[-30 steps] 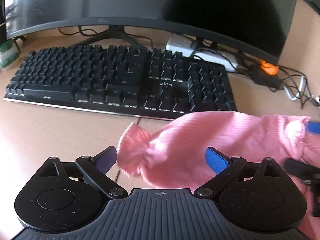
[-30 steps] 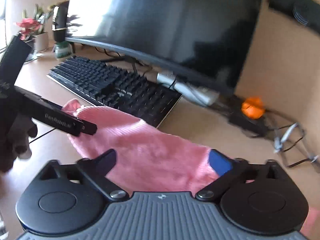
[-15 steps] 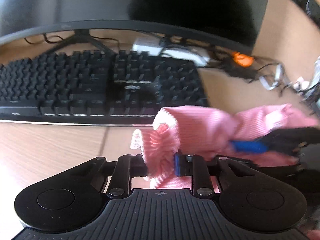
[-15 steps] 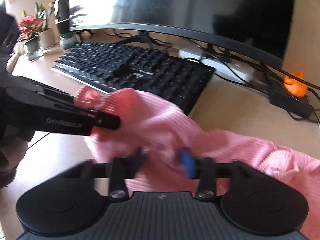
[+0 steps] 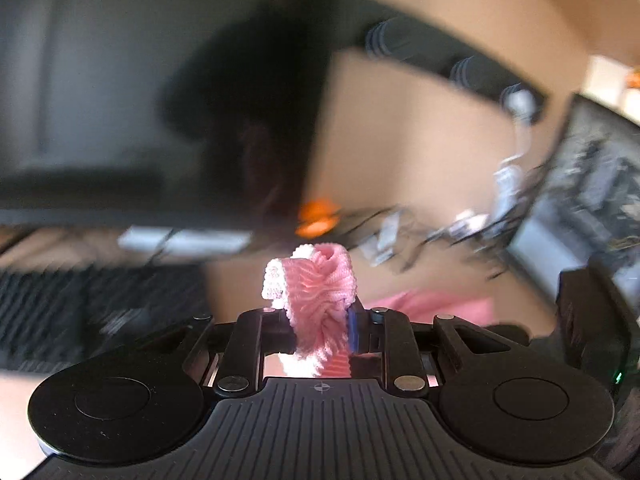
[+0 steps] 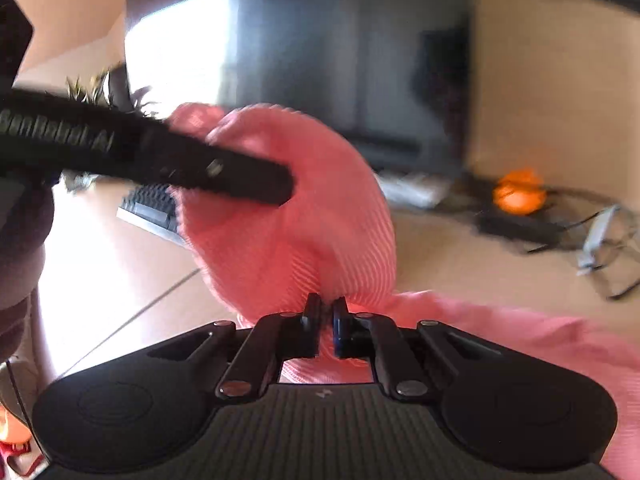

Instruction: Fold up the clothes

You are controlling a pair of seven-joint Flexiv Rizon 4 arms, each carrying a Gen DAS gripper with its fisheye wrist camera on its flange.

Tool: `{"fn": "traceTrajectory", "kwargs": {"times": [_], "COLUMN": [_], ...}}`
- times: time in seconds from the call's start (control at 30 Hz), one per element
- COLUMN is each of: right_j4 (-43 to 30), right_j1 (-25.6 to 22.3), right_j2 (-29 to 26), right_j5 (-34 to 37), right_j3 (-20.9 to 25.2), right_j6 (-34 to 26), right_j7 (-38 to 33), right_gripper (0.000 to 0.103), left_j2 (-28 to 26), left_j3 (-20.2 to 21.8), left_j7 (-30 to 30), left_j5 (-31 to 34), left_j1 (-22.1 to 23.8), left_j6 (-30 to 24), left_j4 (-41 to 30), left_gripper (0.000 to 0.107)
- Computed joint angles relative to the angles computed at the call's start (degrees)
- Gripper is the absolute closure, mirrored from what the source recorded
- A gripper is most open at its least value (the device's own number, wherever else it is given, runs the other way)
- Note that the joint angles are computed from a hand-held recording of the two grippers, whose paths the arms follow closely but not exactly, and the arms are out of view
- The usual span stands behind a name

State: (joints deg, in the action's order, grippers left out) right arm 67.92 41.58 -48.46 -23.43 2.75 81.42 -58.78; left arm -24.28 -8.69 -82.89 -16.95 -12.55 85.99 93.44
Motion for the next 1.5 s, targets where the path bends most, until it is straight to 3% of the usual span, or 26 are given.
{"fn": "traceTrajectory", "kwargs": {"times": [0.07,0.13,0.2,0.23,0.3,0.37,0.47,0.5,0.6,0.67,0.73,0.77,0.8,0.83,0.9,0.97,1.07,1.2,1.23,1.27,1.3,1.33,1.37,1.43,1.5], "right_j4": [7.04,13.29,19.53,22.57,27.07,29.8,30.02,28.9,23.78,19.56,15.57,13.5,10.87,9.61,8.1,10.39,16.55,24.11,25.1,25.3,25.59,25.94,26.94,28.11,28.55], "right_j1": [2.03,3.78,5.92,7.3,7.76,7.73,6.2,4.34,-3.43,-6.19,-8.05,-9.82,-12.22,-13.53,-14.66,-13.98,-10.39,-4.44,-3.9,-4.25,-3.66,-2.79,-1.75,-0.75,0.33], "right_j2": [4.54,8.22,11.45,12.93,15.56,17.32,17.51,16.85,13.63,10.33,7.07,5.63,4.11,3.39,2.61,4.65,9.79,15.24,15.77,16.05,16.23,16.37,16.71,16.97,16.72], "right_j5": [-0.82,-2.18,-3.88,-4.84,-6.05,-7.28,-8.93,-8.85,-6.9,-5.99,-5.3,-4.7,-3.17,-2.32,-0.18,1.28,1.14,-1.81,-2.66,-3.43,-4.74,-6.29,-8.32,-11.64,-14.84], "right_j3": [-7.0,-12.91,-19.08,-22.44,-25.49,-27.46,-27.64,-25.75,-15.48,-11.35,-8.26,-5.19,-0.62,2.08,5.19,4.03,-2.65,-12.66,-13.64,-13.18,-14.14,-15.52,-17.4,-19.67,-22.18], "right_j6": [3.65,4.61,5.21,5.51,5.98,6.76,8.13,8.28,6.01,4.18,2.36,1.02,-1.39,-2.42,-3.39,0.1,6.32,8.13,7.27,4.32,1.99,0.03,0.16,2.31,4.31], "right_j7": [4.65,9.28,14.53,17.28,20.59,23.14,25.24,25.23,22.54,20.92,18.85,16.3,12.07,9.67,5.67,5.13,6.71,10.46,11.02,11.09,12.32,13.93,15.75,18.3,20.88], "right_gripper": [0.097,0.086,0.047,0.043,0.043,0.043,0.03,0.026,0.026,0.032,0.039,0.052,0.07,0.074,0.083,0.085,0.085,0.084,0.082,0.065,0.039,0.028,0.016,0.005,0.0], "left_j2": [-3.07,-5.95,-7.26,-7.68,-7.91,-8.97,-12.89,-14.05,-17.37,-18.93,-20.7,-21.37,-21.44,-21.52,-20.05,-17.8,-15.51,-16.38,-16.58,-16.58,-16.46,-15.93,-15.03,-13.36,-13.32], "left_j3": [-1.5,-4.43,-7.43,-8.33,-6.01,1.52,13.22,14.49,15.52,17.09,19.48,20.26,20.2,20.11,18.74,16.53,12.85,9.93,9.01,7.68,6.63,5.77,4.77,5.15,9.03], "left_j7": [1.27,3.79,7.58,9.41,10.46,6.3,-4.57,-6.18,-9.31,-12.15,-15.4,-16.94,-18.33,-19.69,-21.77,-22.96,-21.06,-16.19,-14.68,-12.84,-11.3,-10.13,-8.98,-9.44,-13.77], "left_j5": [0.65,0.18,-0.57,-0.77,0.31,3.8,12.99,15.21,19.84,23.75,28.04,29.52,30.18,30.82,31.39,31.59,30.59,27.76,26.48,24.77,23.16,21.66,20.11,18.44,18.83], "left_j1": [-1.3,-1.32,-0.78,-0.8,-2.92,-7.83,-15.29,-16.2,-17.5,-18.82,-20.41,-20.83,-20.67,-20.5,-19.45,-18.27,-16.54,-15.62,-15.14,-14.33,-13.63,-12.89,-11.94,-11.11,-12.29], "left_j6": [-0.45,-1.92,-3.76,-4.44,-6.13,-10.47,-19.84,-21.63,-25.16,-26.05,-28.13,-29.73,-30.67,-31.61,-31.43,-28.32,-22.95,-22.91,-24.03,-25.21,-26.1,-25.9,-24.34,-19.36,-17.3], "left_j4": [-5.27,-9.4,-11.0,-11.44,-11.89,-14.14,-21.0,-22.54,-26.5,-28.51,-31.36,-32.74,-33.31,-33.88,-32.77,-30.8,-28.2,-28.04,-27.74,-27.16,-26.54,-25.46,-23.65,-20.22,-20.34], "left_gripper": [0.076,0.044,0.024,0.017,0.013,0.013,0.013,0.013,0.013,0.019,0.054,0.063,0.082,0.095,0.098,0.098,0.098,0.09,0.081,0.074,0.059,0.046,0.04,0.015,0.013]}}
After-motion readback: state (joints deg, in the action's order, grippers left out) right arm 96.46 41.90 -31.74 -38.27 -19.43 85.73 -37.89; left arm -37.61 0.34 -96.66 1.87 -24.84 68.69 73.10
